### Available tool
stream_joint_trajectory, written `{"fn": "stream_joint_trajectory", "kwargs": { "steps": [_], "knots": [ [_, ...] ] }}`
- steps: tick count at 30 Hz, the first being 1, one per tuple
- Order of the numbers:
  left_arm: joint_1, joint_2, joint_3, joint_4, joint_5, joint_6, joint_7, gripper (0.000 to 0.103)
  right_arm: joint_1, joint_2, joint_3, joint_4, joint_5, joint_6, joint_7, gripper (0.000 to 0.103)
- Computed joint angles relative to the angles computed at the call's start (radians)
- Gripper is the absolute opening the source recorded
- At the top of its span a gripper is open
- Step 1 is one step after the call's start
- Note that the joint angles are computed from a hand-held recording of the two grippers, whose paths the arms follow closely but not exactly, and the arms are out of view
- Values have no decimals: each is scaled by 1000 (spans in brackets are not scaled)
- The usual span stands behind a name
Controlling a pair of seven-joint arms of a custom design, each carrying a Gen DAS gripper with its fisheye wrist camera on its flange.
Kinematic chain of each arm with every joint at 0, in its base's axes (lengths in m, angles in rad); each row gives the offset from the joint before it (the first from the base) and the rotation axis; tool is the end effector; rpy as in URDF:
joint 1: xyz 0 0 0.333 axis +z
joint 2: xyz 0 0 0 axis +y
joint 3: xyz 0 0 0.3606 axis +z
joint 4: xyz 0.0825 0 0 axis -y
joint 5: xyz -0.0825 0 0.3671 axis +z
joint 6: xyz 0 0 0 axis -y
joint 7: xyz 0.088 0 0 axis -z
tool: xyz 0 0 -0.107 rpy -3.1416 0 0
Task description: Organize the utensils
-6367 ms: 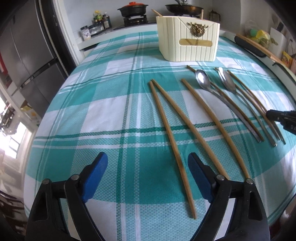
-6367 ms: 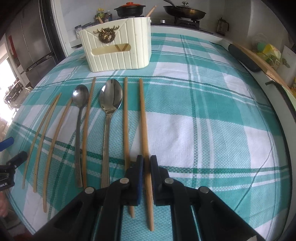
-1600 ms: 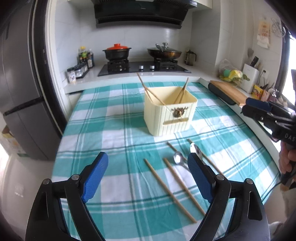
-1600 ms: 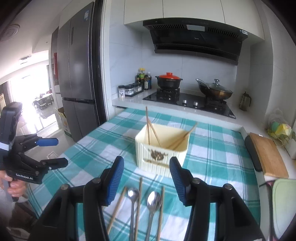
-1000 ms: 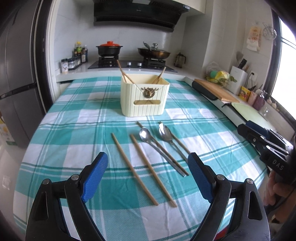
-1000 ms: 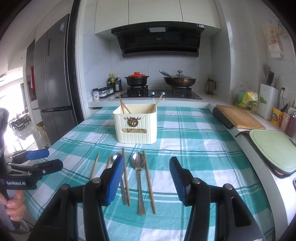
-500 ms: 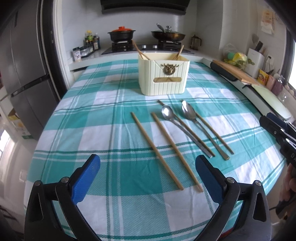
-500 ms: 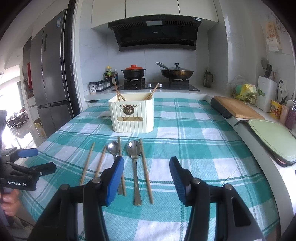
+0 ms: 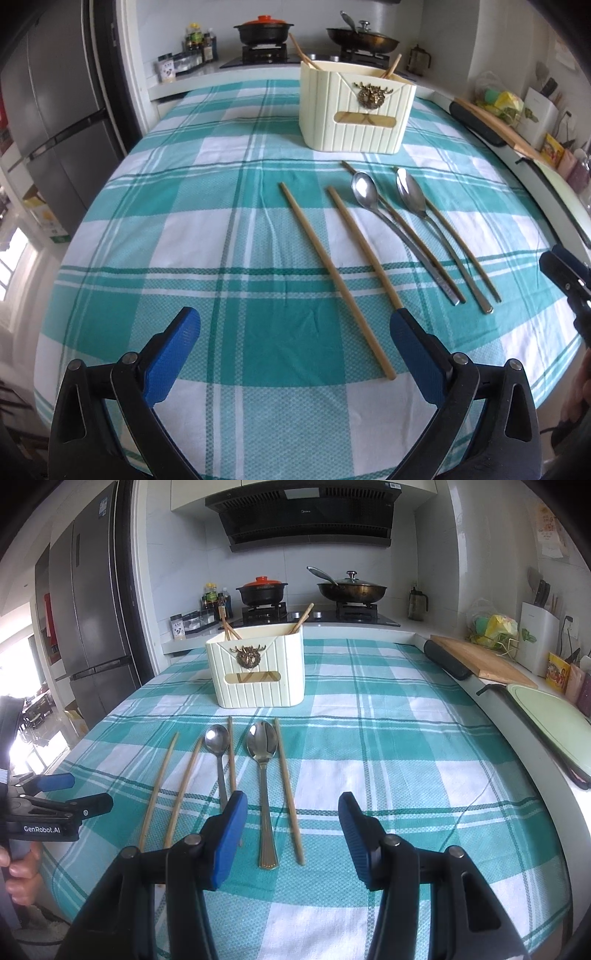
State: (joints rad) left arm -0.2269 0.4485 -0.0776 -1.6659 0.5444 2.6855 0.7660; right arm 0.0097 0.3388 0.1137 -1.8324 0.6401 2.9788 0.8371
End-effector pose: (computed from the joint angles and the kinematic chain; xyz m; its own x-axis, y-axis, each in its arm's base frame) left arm 0.6819 -0.2215 0.4578 0.0846 -0.9958 0.0339 -0.7892 -0.0878 -0.6078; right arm 0.6781 0.0321 0.4843 0.2529 -0.9671 -0.0271 -0.6431 -0.1471 -0.7515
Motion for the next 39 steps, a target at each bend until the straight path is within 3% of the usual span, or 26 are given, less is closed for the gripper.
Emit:
{"fn": "stream_joint_trajectory", "kwargs": {
  "steps": [4, 7, 12, 17, 19, 23, 25, 27, 35, 38, 39],
  "knots": [
    [8, 49, -11, 71, -36, -30, 28, 102, 32, 65, -65, 90, -114, -105, 75, 50],
    [4, 96, -13, 136, -61, -66, 44, 102, 19, 122, -59, 185, -147, -195, 76, 40],
    [-22, 162, 1, 225, -60, -141, 79, 102, 25, 234, -69, 369, -218, -372, 108, 34],
    [-49, 180, 21, 247, -18, -182, 94, 99, 39, 305, -81, 470, -280, -481, 123, 24],
    [-42, 182, 10, 245, -20, -191, 123, 82, 45, 299, -83, 445, -292, -455, 117, 17],
    [-19, 161, -12, 201, -48, -140, 156, 58, 59, 280, -108, 406, -303, -409, 180, 6],
    [-28, 155, -1, 194, -38, -140, 155, 28, 66, 269, -125, 382, -314, -379, 227, 6],
    [-31, 150, 8, 189, -29, -145, 151, 16, 74, 256, -145, 354, -330, -349, 279, 6],
    [-12, 104, 39, 115, -3, -142, 52, 14, 100, 171, -223, 200, -436, -256, 481, 6],
    [6, 97, 30, 100, -4, -122, 38, 22, 83, 149, -208, 163, -446, -233, 488, 6],
    [11, 97, 26, 97, -6, -114, 38, 34, 86, 145, -212, 155, -457, -226, 497, 8]
  ]
}}
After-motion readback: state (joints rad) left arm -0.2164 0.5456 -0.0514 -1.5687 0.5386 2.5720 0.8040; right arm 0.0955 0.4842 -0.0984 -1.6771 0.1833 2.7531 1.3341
